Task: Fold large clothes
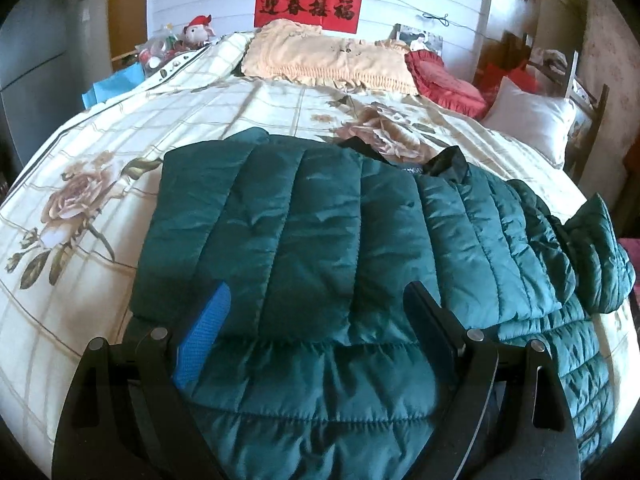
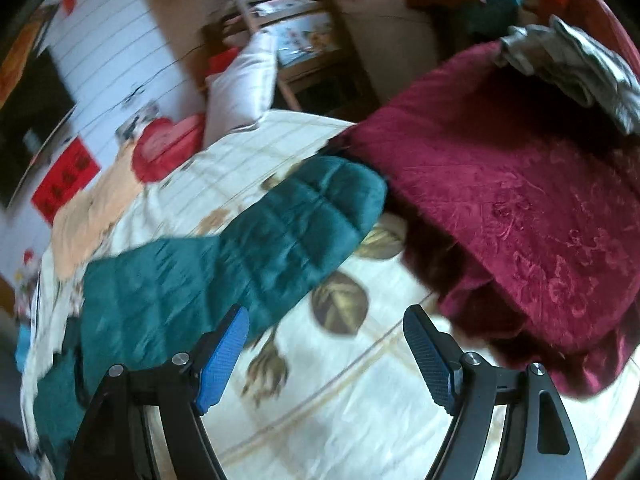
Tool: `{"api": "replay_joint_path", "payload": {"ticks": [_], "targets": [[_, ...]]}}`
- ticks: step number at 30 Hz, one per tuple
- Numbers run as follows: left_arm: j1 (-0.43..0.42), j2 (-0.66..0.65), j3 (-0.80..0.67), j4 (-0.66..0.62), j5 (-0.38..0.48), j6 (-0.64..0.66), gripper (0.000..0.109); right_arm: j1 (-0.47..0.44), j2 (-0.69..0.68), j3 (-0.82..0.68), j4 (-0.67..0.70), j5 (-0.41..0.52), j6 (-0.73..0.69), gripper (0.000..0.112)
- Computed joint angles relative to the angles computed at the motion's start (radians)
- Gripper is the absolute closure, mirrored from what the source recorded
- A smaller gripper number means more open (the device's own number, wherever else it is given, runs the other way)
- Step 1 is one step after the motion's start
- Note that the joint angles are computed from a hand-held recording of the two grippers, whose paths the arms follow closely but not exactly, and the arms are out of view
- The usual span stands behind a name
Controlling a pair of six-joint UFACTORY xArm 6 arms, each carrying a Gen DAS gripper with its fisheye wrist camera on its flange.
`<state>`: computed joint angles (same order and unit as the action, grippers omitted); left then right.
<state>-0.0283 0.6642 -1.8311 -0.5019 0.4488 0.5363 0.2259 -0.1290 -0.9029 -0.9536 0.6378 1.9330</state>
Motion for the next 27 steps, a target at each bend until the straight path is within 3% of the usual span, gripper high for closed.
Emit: {"api": "replay_joint_path", "payload": {"ticks": [6, 12, 14, 16, 22, 27], "targets": [[0.010, -0.005, 0.008, -0.095, 0.016, 0.053, 0.020, -0.099, 0.066, -0.027, -0.013, -0.076, 0.036, 0.035], [0.012, 0.012, -0.015, -0.068, 0.038, 0.013, 0.020, -0.170, 0.151, -0.081, -0.035, -0.141, 0.073, 0.038], [0.009, 0.014, -0.011, -0.057, 0.033, 0.007, 0.020, -0.165, 0.179, -0.117, -0.045, -0.094, 0.062, 0.044], [0.009, 0.018, -0.012, -0.047, 0.034, -0.001, 0.020, -0.169, 0.194, -0.136, -0.047, -0.076, 0.053, 0.064], [0.009, 0.017, -0.004, -0.064, 0.021, 0.017, 0.020, -0.192, 0.187, -0.133, -0.058, -0.119, 0.047, 0.099], [0.008, 0.012, 0.002, -0.067, 0.015, 0.022, 0.020, -0.159, 0.092, -0.092, -0.200, -0.155, 0.125, 0.103]]}}
